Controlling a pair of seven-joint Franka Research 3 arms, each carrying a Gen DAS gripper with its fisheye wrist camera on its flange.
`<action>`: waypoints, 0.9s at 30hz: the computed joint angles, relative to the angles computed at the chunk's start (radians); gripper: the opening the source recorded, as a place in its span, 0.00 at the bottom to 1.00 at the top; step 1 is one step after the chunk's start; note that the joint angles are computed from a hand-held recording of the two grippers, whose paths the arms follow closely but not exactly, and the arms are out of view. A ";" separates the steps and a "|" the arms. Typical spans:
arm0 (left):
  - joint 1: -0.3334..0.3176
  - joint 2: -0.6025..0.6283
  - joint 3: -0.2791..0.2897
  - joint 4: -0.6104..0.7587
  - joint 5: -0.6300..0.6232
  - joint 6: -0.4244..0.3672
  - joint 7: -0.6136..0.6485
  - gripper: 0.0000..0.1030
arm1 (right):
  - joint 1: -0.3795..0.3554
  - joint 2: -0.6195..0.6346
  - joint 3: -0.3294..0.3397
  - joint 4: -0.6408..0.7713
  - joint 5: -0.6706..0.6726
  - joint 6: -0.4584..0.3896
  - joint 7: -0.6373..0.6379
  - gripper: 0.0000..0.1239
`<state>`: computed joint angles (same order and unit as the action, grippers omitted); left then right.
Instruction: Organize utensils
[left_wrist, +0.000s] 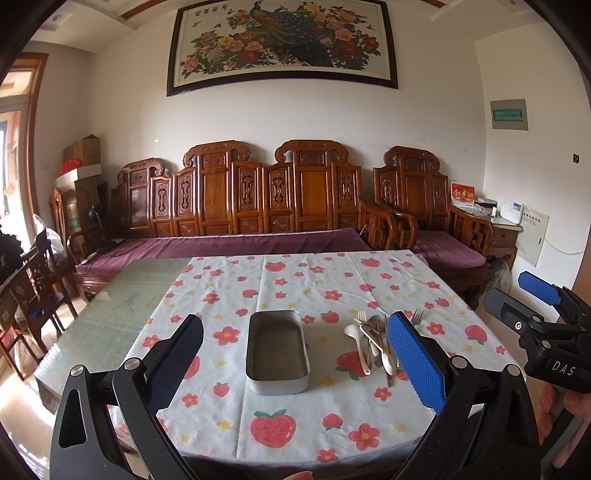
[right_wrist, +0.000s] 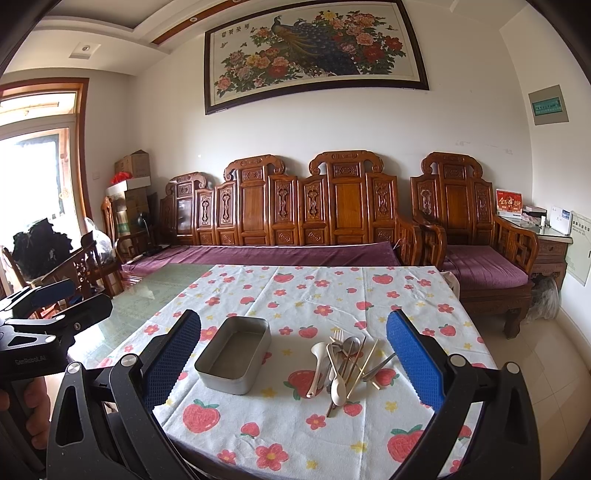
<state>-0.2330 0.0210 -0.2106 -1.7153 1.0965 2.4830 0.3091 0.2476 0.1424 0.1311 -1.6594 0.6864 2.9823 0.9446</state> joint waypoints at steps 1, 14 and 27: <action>0.000 0.001 0.000 0.001 0.000 0.001 0.001 0.94 | 0.000 0.000 0.000 0.000 0.001 0.000 -0.001 0.81; -0.003 0.033 0.013 0.010 -0.066 0.021 0.058 0.94 | 0.002 0.014 -0.015 0.008 -0.045 -0.013 0.047 0.81; -0.003 0.165 0.045 0.049 -0.300 0.069 0.266 0.94 | -0.028 0.110 -0.002 0.054 -0.049 -0.064 0.035 0.81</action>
